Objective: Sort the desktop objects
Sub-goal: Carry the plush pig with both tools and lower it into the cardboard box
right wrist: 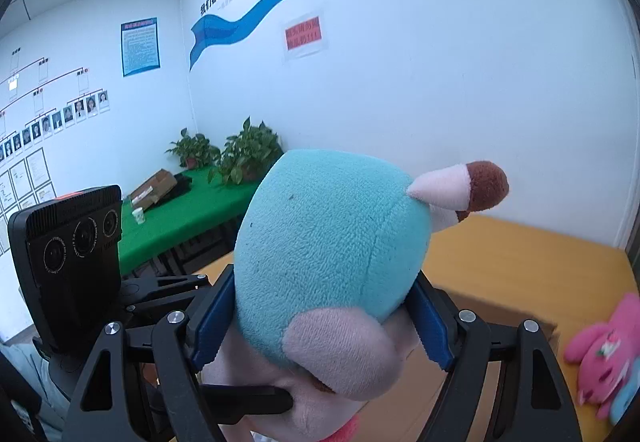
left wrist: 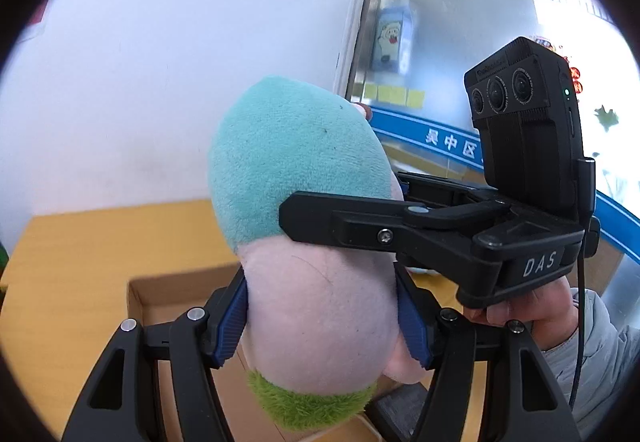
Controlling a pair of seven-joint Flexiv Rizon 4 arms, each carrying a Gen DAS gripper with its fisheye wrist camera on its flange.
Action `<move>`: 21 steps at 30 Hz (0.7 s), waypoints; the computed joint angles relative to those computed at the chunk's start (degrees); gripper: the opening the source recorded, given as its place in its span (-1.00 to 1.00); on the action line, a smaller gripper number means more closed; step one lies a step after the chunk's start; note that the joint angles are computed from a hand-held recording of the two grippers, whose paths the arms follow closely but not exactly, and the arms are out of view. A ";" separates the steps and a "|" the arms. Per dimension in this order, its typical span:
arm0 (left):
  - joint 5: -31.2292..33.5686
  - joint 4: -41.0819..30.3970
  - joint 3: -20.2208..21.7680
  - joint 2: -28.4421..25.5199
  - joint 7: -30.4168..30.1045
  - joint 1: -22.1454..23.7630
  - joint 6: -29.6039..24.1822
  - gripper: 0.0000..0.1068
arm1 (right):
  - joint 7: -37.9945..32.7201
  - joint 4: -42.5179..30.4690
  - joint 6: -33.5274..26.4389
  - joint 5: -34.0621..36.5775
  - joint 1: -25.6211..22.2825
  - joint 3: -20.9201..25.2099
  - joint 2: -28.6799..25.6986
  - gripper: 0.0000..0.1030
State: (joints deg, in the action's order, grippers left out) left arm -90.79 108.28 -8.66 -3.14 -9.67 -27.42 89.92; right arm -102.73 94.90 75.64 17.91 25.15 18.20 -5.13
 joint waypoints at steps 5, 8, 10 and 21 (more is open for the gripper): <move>14.38 -3.13 1.89 -3.22 -12.64 6.35 -7.44 0.22 | -1.43 -10.90 -4.78 -1.03 -0.52 -0.63 -6.88 0.51; 24.48 -3.90 2.87 -4.79 -23.04 10.69 -12.64 0.22 | -0.81 -17.68 -7.92 -1.98 -0.60 0.04 -13.35 0.48; 26.61 -4.91 2.60 -6.86 -26.99 13.41 -15.70 0.22 | 0.29 -22.35 -10.16 -2.90 -0.23 0.27 -18.49 0.47; 40.15 -11.05 0.71 -21.18 -47.00 24.10 -29.63 0.23 | 9.21 -44.32 -25.12 -3.51 0.74 0.55 -43.00 0.43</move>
State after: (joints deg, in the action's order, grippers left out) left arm -50.63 97.23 -7.95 -24.32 -56.67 -3.33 60.29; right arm -93.53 50.58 50.52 14.40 25.89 18.75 -48.13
